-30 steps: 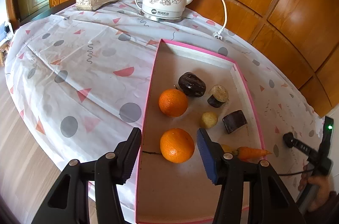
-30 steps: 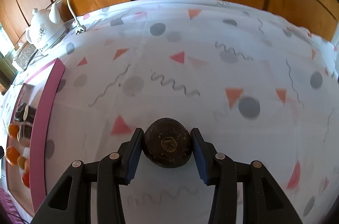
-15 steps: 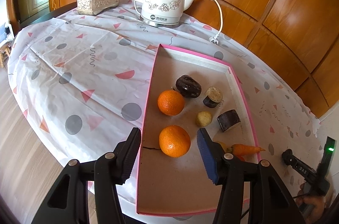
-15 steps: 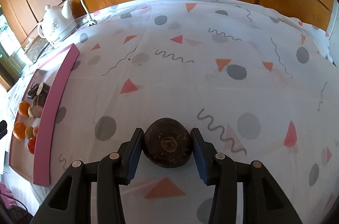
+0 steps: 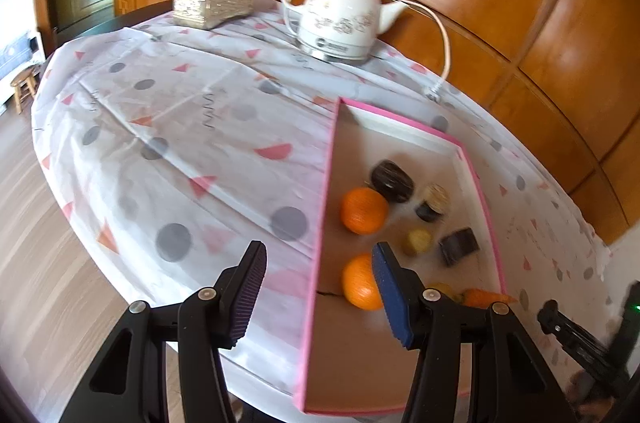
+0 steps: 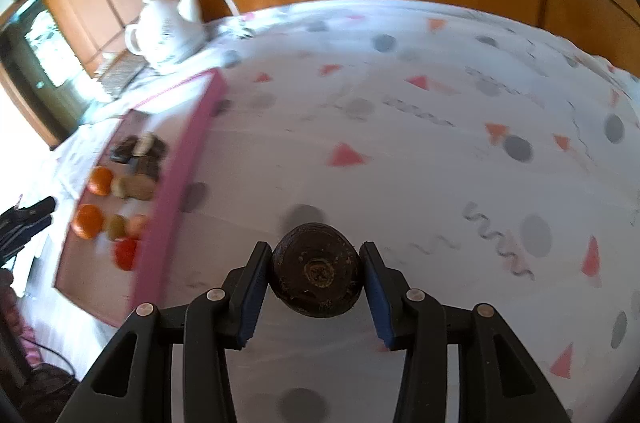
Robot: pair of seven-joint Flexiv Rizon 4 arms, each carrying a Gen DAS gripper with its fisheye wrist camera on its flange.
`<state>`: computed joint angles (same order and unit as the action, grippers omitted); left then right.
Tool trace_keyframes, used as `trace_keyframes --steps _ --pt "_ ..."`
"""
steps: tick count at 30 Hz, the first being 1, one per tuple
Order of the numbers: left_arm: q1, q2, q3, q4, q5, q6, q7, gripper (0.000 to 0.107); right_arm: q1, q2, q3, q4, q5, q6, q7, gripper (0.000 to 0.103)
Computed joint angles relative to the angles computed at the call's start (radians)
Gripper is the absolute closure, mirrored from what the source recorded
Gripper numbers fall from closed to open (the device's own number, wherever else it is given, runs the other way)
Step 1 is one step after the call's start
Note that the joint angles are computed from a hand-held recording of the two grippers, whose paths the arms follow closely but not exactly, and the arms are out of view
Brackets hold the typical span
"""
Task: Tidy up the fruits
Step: 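Carry the dark fruit with the right gripper into the tray and release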
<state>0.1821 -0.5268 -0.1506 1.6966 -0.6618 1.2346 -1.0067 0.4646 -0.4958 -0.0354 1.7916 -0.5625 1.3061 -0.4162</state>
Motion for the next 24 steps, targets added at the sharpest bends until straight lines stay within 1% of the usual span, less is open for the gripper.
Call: trace_keyframes --steps 5,8,12,15,20,24 --pt "0.006 -0.010 0.011 -0.012 0.007 0.007 -0.021 0.051 -0.024 -0.038 0.077 -0.079 0.049 0.037 -0.131 0.057" --pt "0.009 -0.013 0.010 -0.014 0.012 0.008 -0.026 0.051 -0.035 -0.079 0.143 -0.161 0.102 0.023 -0.261 0.057" --pt "0.012 -0.017 0.010 -0.019 0.017 0.006 -0.033 0.051 -0.064 -0.165 0.280 -0.315 0.191 -0.041 -0.483 0.057" --pt "0.014 -0.020 0.011 -0.023 0.021 0.004 -0.039 0.051 -0.066 -0.223 0.352 -0.414 0.235 -0.113 -0.627 0.057" --pt "0.014 -0.024 0.012 -0.027 0.029 -0.005 -0.044 0.051 -0.022 -0.295 0.349 -0.539 0.287 -0.219 -0.727 0.057" --pt "0.013 -0.027 0.013 -0.028 0.036 -0.011 -0.046 0.051 0.027 -0.315 0.297 -0.575 0.308 -0.267 -0.759 0.057"
